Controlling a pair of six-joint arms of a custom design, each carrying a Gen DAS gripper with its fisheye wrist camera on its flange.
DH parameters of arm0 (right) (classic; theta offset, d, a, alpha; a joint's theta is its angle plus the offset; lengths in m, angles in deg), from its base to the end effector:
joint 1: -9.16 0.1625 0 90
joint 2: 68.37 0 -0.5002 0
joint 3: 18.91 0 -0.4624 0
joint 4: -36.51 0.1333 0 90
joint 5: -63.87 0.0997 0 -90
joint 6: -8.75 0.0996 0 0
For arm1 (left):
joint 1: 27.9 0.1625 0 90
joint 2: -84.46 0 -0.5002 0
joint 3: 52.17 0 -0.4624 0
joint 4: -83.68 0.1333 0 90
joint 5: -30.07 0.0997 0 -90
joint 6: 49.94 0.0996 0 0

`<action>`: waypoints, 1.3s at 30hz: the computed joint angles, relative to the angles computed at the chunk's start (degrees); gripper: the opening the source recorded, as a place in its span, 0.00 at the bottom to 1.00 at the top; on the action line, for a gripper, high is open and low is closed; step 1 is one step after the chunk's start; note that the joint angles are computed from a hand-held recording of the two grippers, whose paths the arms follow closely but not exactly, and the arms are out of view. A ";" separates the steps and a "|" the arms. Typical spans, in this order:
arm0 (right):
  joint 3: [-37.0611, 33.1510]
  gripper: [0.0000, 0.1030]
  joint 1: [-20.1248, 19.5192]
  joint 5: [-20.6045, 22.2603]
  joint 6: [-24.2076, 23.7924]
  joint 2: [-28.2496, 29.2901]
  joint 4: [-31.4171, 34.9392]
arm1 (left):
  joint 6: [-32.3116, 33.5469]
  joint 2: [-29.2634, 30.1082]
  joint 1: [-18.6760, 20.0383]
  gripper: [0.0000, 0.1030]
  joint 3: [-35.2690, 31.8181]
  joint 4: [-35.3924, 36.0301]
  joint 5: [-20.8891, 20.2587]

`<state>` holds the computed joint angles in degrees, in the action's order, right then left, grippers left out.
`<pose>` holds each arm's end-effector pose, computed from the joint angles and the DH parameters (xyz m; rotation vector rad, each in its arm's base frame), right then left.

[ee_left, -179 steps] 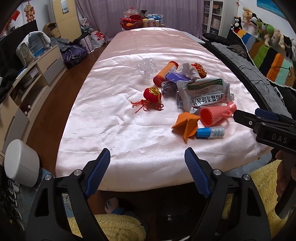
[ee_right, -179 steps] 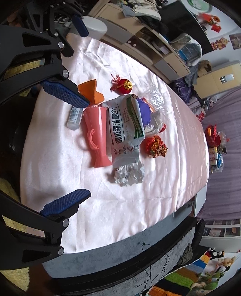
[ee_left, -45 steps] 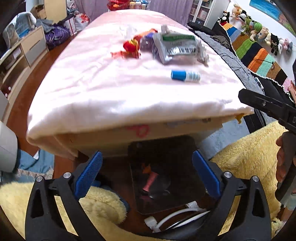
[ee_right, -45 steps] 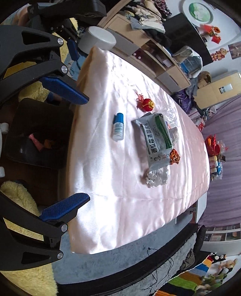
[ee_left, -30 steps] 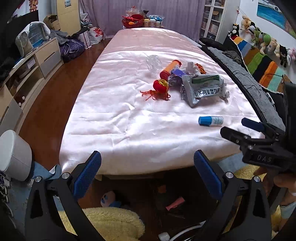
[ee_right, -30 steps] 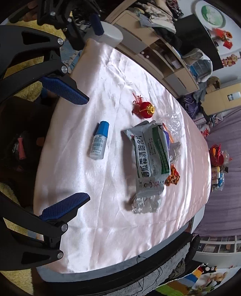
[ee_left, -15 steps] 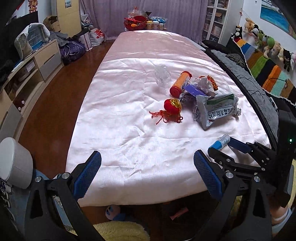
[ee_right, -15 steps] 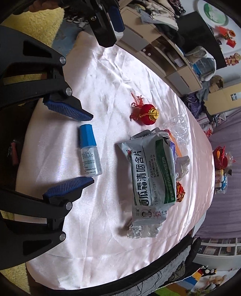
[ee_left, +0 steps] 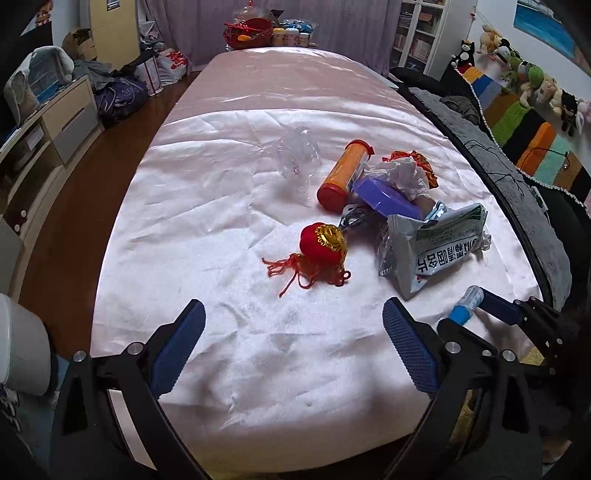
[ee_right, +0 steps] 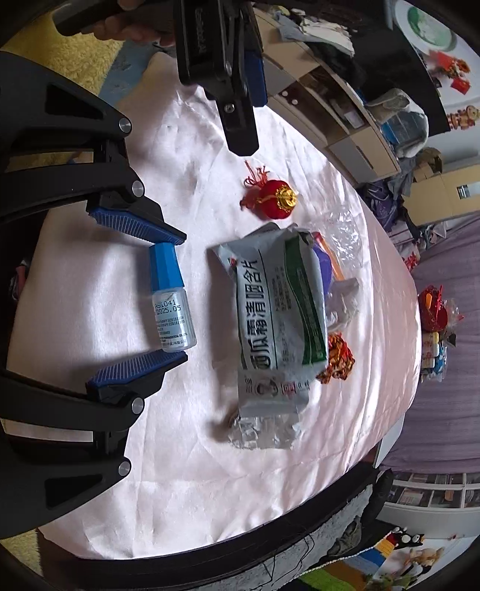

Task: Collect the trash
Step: 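Grasp the blue-capped small bottle with the right tool, then grasp the red lantern ornament with the left tool while the right tool holds the bottle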

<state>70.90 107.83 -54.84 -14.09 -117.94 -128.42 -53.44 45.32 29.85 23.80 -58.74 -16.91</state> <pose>0.2064 -0.7869 0.2295 0.4848 -2.4519 0.6936 -0.2960 -0.8463 0.1577 0.4779 2.3946 -0.6126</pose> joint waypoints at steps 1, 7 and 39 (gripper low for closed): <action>-0.22 0.57 -0.15 0.03 0.17 -0.22 0.83 | 0.05 0.69 0.17 0.78 -1.04 0.64 -0.31; 0.01 0.57 -1.15 0.85 0.39 -1.76 2.88 | -0.63 4.36 1.23 0.67 -6.86 3.95 -2.04; 9.75 0.58 0.46 4.21 -1.31 -10.64 -4.22 | -5.04 -6.01 -4.95 0.31 11.09 -5.56 -2.60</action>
